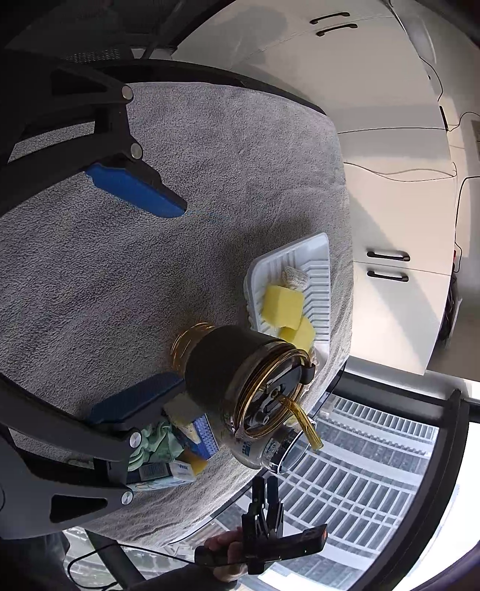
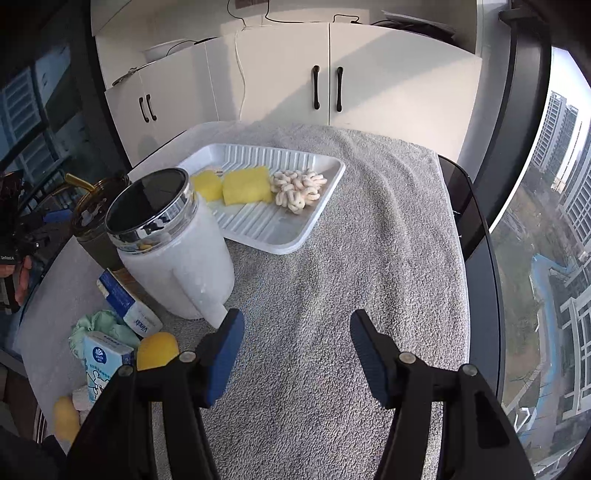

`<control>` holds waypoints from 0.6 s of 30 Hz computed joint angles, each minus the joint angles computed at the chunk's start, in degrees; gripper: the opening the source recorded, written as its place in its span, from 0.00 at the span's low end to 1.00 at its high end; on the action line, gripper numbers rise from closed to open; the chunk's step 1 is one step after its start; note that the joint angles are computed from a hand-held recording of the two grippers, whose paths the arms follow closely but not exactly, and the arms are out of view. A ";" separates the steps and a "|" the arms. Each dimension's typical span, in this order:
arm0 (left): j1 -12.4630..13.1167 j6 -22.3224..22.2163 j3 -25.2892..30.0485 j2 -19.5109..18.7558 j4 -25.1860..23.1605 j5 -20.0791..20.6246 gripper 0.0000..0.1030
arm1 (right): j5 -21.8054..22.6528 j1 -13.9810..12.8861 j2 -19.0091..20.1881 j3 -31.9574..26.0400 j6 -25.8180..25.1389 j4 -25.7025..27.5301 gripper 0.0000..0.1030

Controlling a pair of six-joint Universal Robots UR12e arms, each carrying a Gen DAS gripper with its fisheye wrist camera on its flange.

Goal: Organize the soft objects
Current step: 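Withdraw both open grippers from the tray toward the remaining soft objects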

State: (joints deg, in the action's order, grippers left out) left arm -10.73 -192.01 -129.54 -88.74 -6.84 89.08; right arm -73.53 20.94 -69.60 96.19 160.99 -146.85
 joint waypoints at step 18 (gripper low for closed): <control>-13.66 -7.66 -4.08 1.25 2.59 2.28 0.86 | 5.58 4.17 -9.24 14.74 1.30 -5.20 0.61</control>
State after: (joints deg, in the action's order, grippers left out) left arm -24.39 -199.67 -133.62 -87.49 -4.25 91.36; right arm -67.94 25.11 -78.83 110.93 162.29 -152.06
